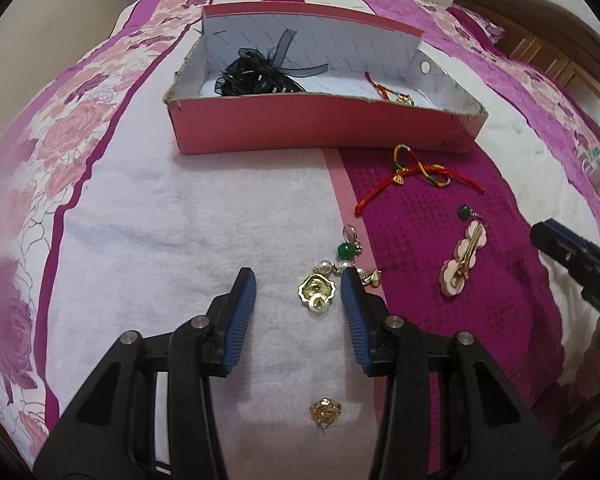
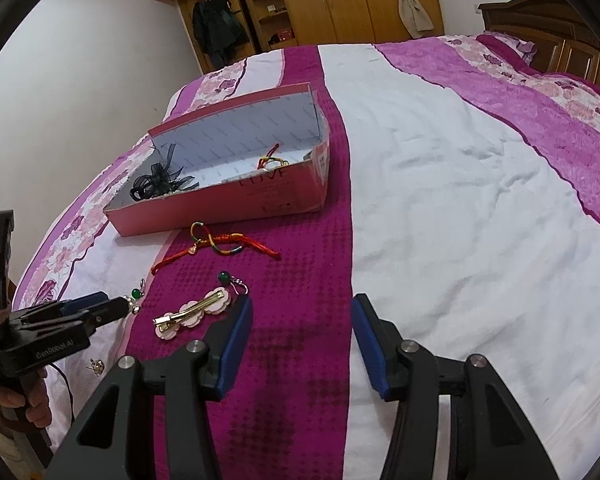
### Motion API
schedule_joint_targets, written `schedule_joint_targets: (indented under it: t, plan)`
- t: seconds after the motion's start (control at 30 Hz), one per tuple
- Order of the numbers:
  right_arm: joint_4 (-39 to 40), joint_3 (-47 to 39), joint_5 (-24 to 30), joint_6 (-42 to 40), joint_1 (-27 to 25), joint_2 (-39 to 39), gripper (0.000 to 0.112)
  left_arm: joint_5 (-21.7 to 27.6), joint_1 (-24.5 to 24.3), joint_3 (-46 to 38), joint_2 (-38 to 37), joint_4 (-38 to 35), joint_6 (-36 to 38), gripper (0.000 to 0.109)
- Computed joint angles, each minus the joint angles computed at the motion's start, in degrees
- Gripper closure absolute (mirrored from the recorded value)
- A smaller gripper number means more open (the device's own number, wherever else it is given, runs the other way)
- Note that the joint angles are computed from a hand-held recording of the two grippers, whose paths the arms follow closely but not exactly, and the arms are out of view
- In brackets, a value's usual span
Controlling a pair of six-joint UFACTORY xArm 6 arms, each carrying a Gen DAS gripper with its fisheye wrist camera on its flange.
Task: Organize jewelry
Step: 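Grasp the gold flower earring with the left tool while the right tool grasps the flower hair clip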
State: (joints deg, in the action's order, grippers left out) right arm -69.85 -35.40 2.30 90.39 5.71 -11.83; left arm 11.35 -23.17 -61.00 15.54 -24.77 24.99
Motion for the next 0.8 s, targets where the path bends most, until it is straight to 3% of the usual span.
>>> schedule_joint_targets:
  t: [0.1, 0.17, 0.33, 0.6, 0.8]
  plan:
    - [0.54, -0.12, -0.22, -0.52, -0.01, 0.34, 0.058, -0.24, -0.25, -0.15, 0.42, -2.05, 3.3, 0.083]
    - [1.62, -0.04, -0.34, -1.52, 0.08, 0.46, 0.058, 0.26, -0.49, -0.38, 0.43, -4.5, 6.42, 0.099]
    - [2.37, -0.05, -0.35, -2.25, 0.3, 0.54, 0.058, 1.02, -0.92, -0.29, -0.31, -9.34, 11.57, 0.099]
    - [5.25, -0.29, 0.07, -5.19, 1.67, 0.25, 0.058, 2.62, -0.66, 0.05, -4.13, -24.06, 22.74, 0.099]
    - [9.72, -1.39, -0.03, -9.22, 3.53, 1.26, 0.057, 2.23, 0.02, 0.02, -6.05, -28.88, 25.29, 0.099]
